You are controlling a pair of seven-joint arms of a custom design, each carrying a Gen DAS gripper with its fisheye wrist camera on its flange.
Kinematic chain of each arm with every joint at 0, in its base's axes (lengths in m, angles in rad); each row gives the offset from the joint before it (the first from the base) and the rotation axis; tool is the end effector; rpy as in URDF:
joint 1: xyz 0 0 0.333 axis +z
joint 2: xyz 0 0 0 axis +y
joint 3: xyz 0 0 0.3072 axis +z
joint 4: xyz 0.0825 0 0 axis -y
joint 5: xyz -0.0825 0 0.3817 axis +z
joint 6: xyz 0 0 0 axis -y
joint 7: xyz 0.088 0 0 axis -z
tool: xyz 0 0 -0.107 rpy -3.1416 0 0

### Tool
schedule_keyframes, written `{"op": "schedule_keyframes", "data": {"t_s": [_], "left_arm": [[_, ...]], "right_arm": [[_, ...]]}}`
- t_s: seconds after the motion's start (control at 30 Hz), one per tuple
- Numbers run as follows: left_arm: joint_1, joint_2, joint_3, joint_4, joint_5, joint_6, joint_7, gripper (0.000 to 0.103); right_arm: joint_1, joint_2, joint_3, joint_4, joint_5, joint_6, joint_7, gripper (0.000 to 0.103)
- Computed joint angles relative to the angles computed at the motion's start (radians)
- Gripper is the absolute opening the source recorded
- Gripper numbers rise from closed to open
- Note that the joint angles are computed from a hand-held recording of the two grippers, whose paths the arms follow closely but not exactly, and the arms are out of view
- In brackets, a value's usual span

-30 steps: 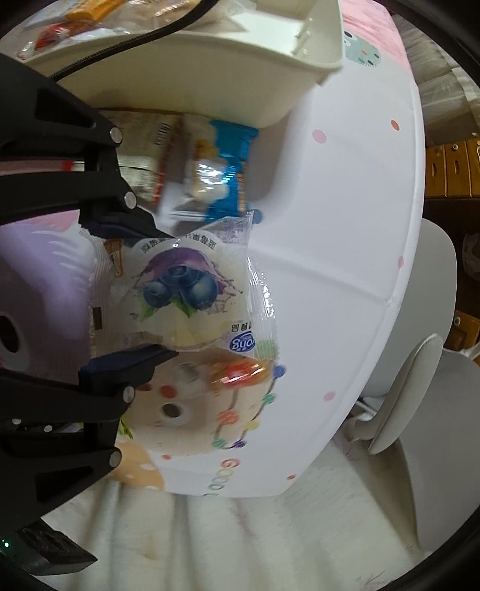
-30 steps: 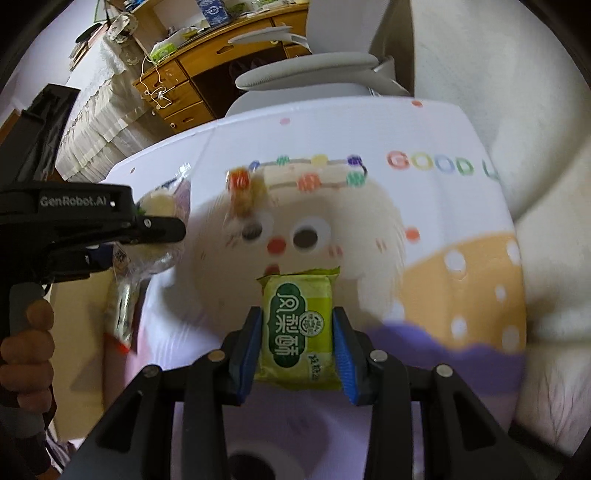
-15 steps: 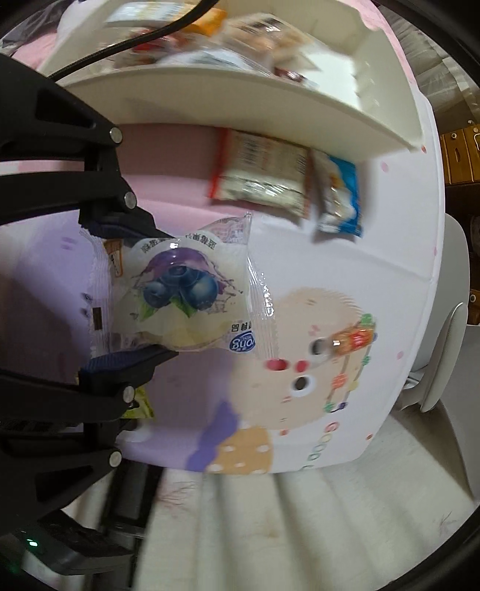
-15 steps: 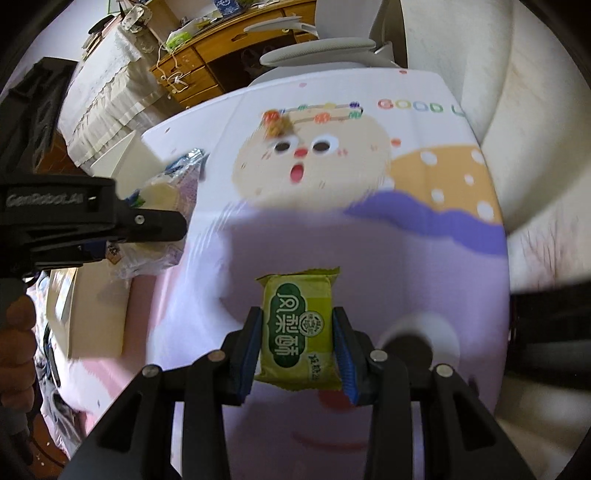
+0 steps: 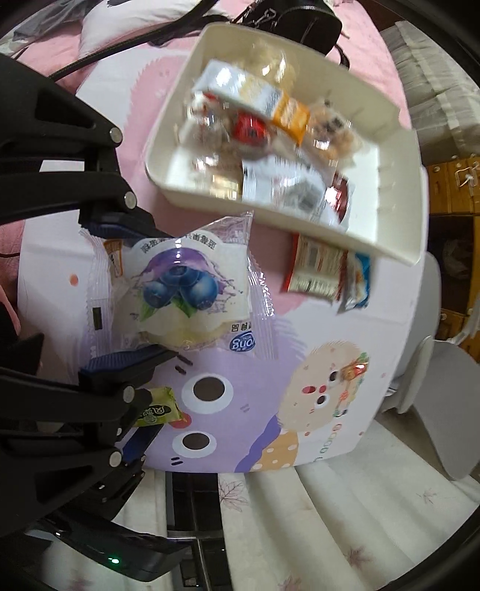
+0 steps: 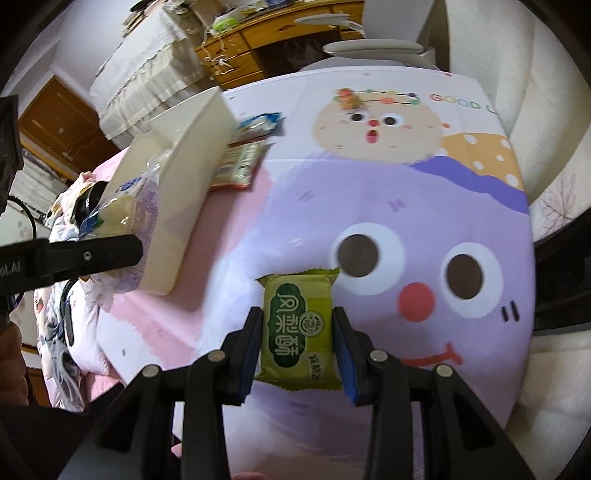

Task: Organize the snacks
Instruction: 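Carry both held snacks up and over the white tray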

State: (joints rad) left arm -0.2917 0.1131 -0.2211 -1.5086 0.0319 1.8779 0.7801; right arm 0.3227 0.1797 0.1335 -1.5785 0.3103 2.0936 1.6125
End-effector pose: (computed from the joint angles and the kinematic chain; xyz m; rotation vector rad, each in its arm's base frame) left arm 0.5396 -0.2922 0.6123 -2.4535 1.8535 -0.3953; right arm 0.5754 0.2913 0.5620 -2.1640 1.5988 0.1380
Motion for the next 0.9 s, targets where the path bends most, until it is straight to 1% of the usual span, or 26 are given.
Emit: {"op": "schedule_keyframes", "data": {"t_s": [0.13, 0.27, 0.5, 0.6, 0.7, 0.83, 0.9], "left_arm": [[0.026, -0.128, 0.006, -0.149, -0.011, 0.086, 0.036, 0.048], [0.064, -0.215, 0.012, -0.242, -0.033, 0.141, 0.117, 0.048], [0.132, -0.323, 0.046, -0.345, -0.115, 0.215, 0.328, 0.048], [0.159, -0.351, 0.068, -0.366, -0.155, 0.216, 0.432, 0.048], [0.190, -0.358, 0.091, -0.366, -0.182, 0.199, 0.536, 0.048], [0.229, -0.361, 0.113, -0.366, -0.217, 0.183, 0.637, 0.048], [0.248, -0.365, 0.123, -0.372, -0.228, 0.179, 0.675, 0.048]], "right_arm": [[0.018, -0.011, 0.015, -0.002, 0.013, 0.014, -0.006, 0.038], [0.041, -0.008, 0.023, 0.012, 0.002, 0.045, 0.011, 0.038], [0.096, 0.032, 0.032, 0.080, -0.077, 0.100, 0.189, 0.038], [0.125, 0.060, 0.038, 0.120, -0.115, 0.119, 0.281, 0.038], [0.154, 0.085, 0.044, 0.153, -0.147, 0.156, 0.366, 0.038], [0.192, 0.127, 0.051, 0.214, -0.200, 0.188, 0.453, 0.038], [0.217, 0.159, 0.051, 0.265, -0.241, 0.181, 0.483, 0.038]]}}
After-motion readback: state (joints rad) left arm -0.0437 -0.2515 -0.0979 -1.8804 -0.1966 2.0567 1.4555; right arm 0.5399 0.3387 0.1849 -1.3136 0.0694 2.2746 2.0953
